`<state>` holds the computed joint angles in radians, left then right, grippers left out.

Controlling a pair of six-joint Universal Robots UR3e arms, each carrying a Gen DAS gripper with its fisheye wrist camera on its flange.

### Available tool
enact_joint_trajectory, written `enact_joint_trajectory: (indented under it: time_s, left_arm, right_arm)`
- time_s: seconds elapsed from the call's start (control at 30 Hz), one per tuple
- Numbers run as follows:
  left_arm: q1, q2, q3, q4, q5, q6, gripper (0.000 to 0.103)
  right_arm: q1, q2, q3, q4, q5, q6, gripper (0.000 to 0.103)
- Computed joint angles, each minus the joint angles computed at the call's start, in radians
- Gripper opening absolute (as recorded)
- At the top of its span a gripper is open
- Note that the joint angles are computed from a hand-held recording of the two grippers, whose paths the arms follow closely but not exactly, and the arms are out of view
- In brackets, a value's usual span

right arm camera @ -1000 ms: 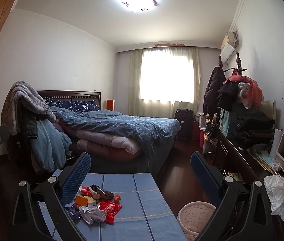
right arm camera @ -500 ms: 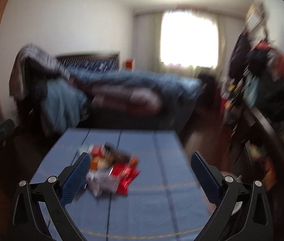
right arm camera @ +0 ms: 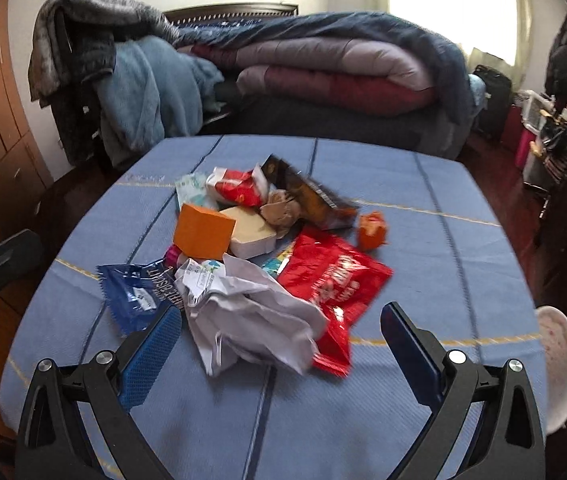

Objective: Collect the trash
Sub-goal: 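Grasp the white crumpled paper with the right tool while the left tool approaches the blue wrapper, then grasp the blue biscuit wrapper with the left tool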

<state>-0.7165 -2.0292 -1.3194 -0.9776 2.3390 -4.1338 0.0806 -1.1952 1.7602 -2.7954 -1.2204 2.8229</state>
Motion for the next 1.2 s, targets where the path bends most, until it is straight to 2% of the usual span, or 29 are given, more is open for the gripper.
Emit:
enact_joint_trajectory:
  time_s: [0.07, 0.1, 0.13, 0.2, 0.23, 0.4, 0.53, 0.7, 0.77, 0.8, 0.87, 0.9, 0.93, 0.97, 1.2]
  left_arm:
    - [0.015, -0.011, -0.001, 0.011, -0.005, 0.015, 0.1]
    - [0.021, -0.016, -0.006, 0.028, -0.009, 0.027, 0.099]
    - [0.028, -0.023, -0.007, 0.047, -0.019, 0.041, 0.099]
    - [0.037, -0.033, -0.009, 0.072, -0.044, 0.06, 0.099]
    - [0.043, -0.038, -0.016, 0.102, -0.065, 0.075, 0.099]
    - [0.052, -0.066, -0.028, 0.194, -0.143, 0.114, 0.099]
    - [0.072, -0.107, -0.006, 0.218, -0.21, 0.103, 0.099]
    - [0.113, -0.157, -0.023, 0.342, -0.306, 0.083, 0.097]
    - [0.123, -0.179, -0.011, 0.352, -0.324, 0.076, 0.075]
    - [0.129, -0.189, -0.003, 0.352, -0.336, 0.07, 0.07]
    - [0.143, -0.199, -0.014, 0.375, -0.367, 0.043, 0.04]
    - [0.149, -0.199, -0.028, 0.394, -0.382, 0.026, 0.035]
    - [0.153, -0.196, -0.043, 0.41, -0.39, 0.02, 0.019]
    - [0.158, -0.192, -0.056, 0.418, -0.395, 0.017, 0.009]
    - [0.132, -0.109, -0.147, 0.5, -0.343, 0.009, 0.006]
  right_arm:
    - [0.013, 0.049, -0.05, 0.021, -0.005, -0.002, 0.097]
    - [0.018, 0.064, -0.07, 0.041, -0.005, -0.002, 0.09]
    - [0.014, 0.072, -0.078, 0.055, 0.018, -0.011, 0.068]
    - [0.011, 0.076, -0.077, 0.055, 0.036, -0.018, 0.043]
    - [0.006, 0.061, -0.055, 0.035, 0.031, -0.024, 0.035]
    - [-0.072, -0.032, 0.043, 0.019, 0.076, -0.047, 0.032]
    - [-0.158, -0.125, 0.131, 0.017, 0.103, -0.066, 0.032]
    - [-0.226, -0.174, 0.16, 0.056, 0.132, -0.087, 0.034]
    - [-0.24, -0.183, 0.161, 0.079, 0.147, -0.095, 0.035]
    - [-0.246, -0.187, 0.164, 0.085, 0.154, -0.097, 0.035]
    - [-0.255, -0.191, 0.164, 0.097, 0.164, -0.1, 0.035]
    - [-0.258, -0.192, 0.164, 0.097, 0.167, -0.1, 0.035]
    - [-0.261, -0.196, 0.169, 0.093, 0.171, -0.1, 0.035]
    - [-0.264, -0.199, 0.173, 0.091, 0.175, -0.101, 0.035]
    - [-0.287, -0.237, 0.212, 0.088, 0.209, -0.115, 0.035]
